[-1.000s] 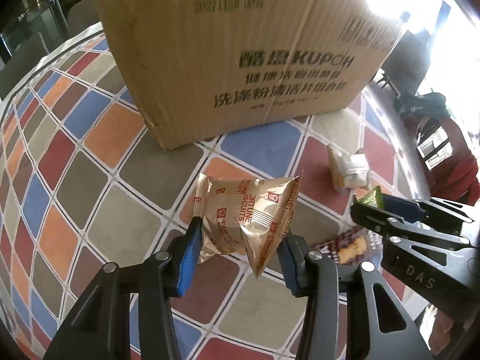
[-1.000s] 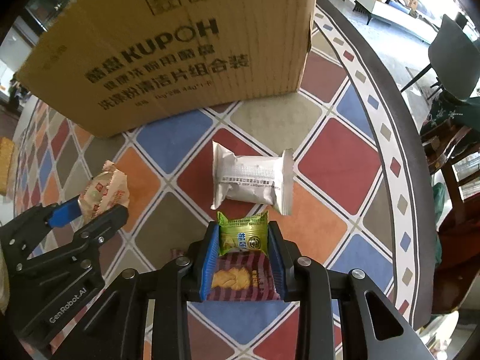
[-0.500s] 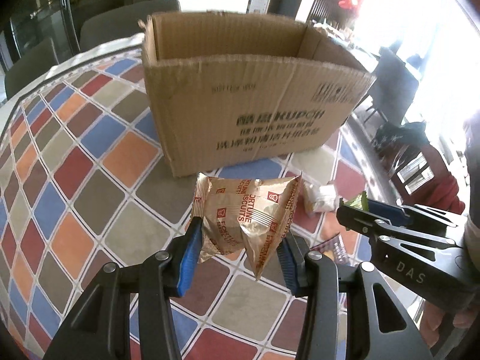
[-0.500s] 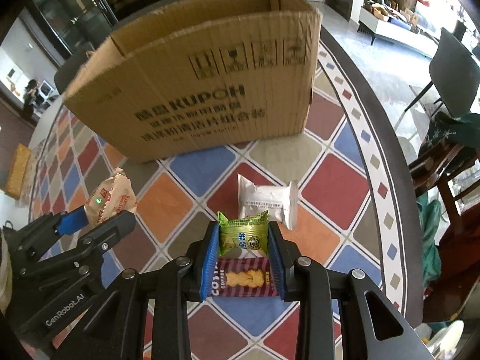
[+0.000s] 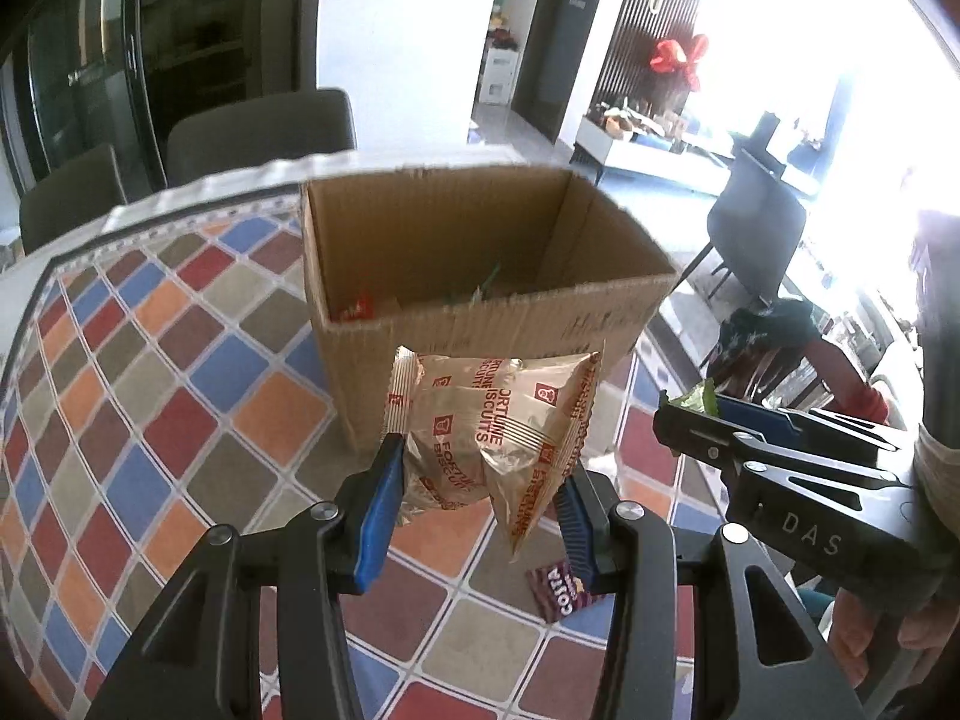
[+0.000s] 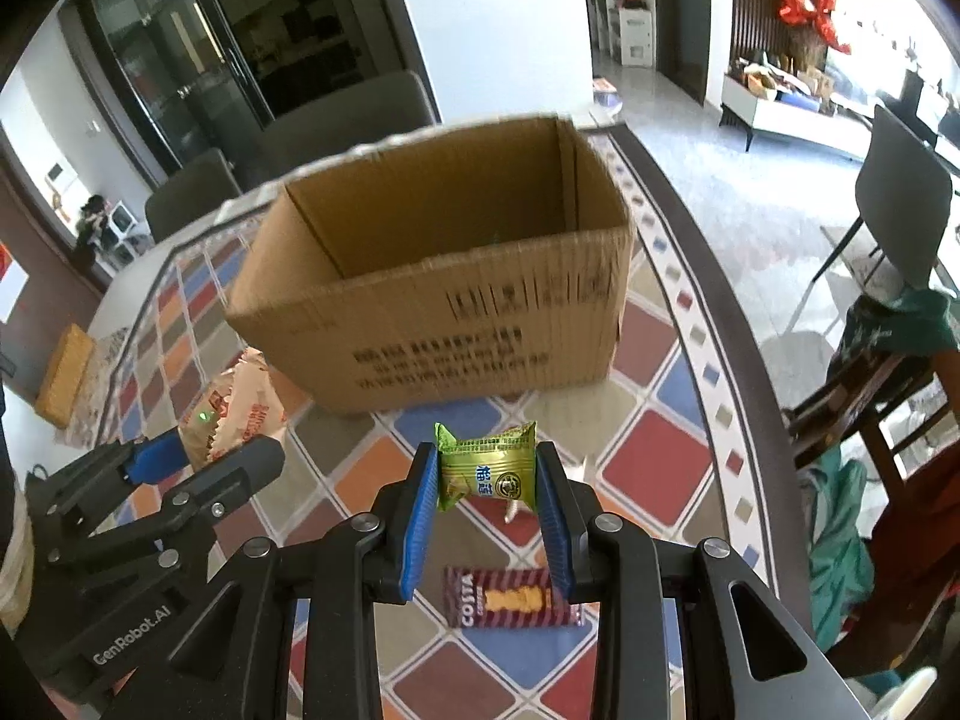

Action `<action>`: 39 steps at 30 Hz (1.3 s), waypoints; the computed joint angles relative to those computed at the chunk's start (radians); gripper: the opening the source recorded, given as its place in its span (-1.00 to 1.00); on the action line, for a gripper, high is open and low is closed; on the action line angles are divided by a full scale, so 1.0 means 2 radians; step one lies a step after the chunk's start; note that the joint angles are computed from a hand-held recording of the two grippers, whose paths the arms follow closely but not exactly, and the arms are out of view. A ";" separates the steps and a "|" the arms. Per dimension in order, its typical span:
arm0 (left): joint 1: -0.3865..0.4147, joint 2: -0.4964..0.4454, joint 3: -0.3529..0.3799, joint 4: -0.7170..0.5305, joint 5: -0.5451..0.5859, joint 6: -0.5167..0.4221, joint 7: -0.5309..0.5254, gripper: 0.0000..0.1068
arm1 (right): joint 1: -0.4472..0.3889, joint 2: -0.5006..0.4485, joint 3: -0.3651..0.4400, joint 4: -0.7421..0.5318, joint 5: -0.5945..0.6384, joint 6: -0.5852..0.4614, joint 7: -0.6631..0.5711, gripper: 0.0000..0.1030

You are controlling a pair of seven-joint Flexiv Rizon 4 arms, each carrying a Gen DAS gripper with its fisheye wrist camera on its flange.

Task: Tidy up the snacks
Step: 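Carry the lime green packet with the right tool while the left carries the biscuit bag over the box, then open both tools over the box to drop the two snacks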

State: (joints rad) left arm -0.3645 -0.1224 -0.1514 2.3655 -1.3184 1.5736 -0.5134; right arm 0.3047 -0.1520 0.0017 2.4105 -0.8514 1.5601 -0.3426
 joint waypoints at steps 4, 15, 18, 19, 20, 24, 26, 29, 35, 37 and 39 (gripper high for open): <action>0.007 0.002 0.005 -0.011 0.031 -0.002 -0.017 -0.13 | -0.002 0.009 -0.007 -0.008 -0.020 0.003 0.013 -0.36; 0.042 -0.002 -0.003 -0.040 0.092 -0.006 -0.050 -0.13 | -0.021 0.009 0.007 -0.047 -0.027 -0.007 0.011 -0.36; 0.048 -0.005 -0.005 -0.048 0.099 -0.006 -0.051 -0.13 | -0.023 0.004 0.014 -0.059 -0.008 -0.012 -0.005 -0.36; 0.050 -0.005 -0.004 -0.050 0.109 -0.005 -0.058 -0.13 | -0.023 0.002 0.014 -0.062 -0.004 -0.013 -0.009 -0.36; 0.053 -0.007 -0.003 -0.054 0.119 -0.006 -0.065 -0.13 | -0.021 0.001 0.012 -0.065 -0.003 -0.014 -0.011 -0.36; 0.066 -0.016 -0.004 -0.067 0.151 -0.012 -0.087 -0.13 | -0.018 -0.006 0.011 -0.078 0.008 -0.021 -0.026 -0.36; 0.075 -0.024 -0.003 -0.076 0.176 -0.017 -0.106 -0.13 | -0.017 -0.012 0.012 -0.086 0.019 -0.026 -0.037 -0.36; 0.090 -0.035 -0.006 -0.087 0.204 -0.024 -0.125 -0.13 | -0.013 -0.020 0.012 -0.097 0.032 -0.031 -0.052 -0.36; 0.115 -0.063 -0.008 -0.117 0.260 -0.055 -0.169 -0.13 | -0.006 -0.046 0.008 -0.127 0.063 -0.043 -0.087 -0.36; 0.122 -0.073 -0.007 -0.128 0.281 -0.064 -0.183 -0.12 | -0.001 -0.052 0.004 -0.135 0.070 -0.049 -0.097 -0.36; 0.124 -0.082 0.001 -0.140 0.310 -0.074 -0.206 -0.11 | 0.000 -0.061 0.004 -0.146 0.082 -0.054 -0.111 -0.35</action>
State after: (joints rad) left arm -0.1162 -0.2866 -0.1489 2.0852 -0.6988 1.4248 -0.9256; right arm 0.3054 -0.2741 0.0102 2.1189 -0.6877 1.4519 -0.5644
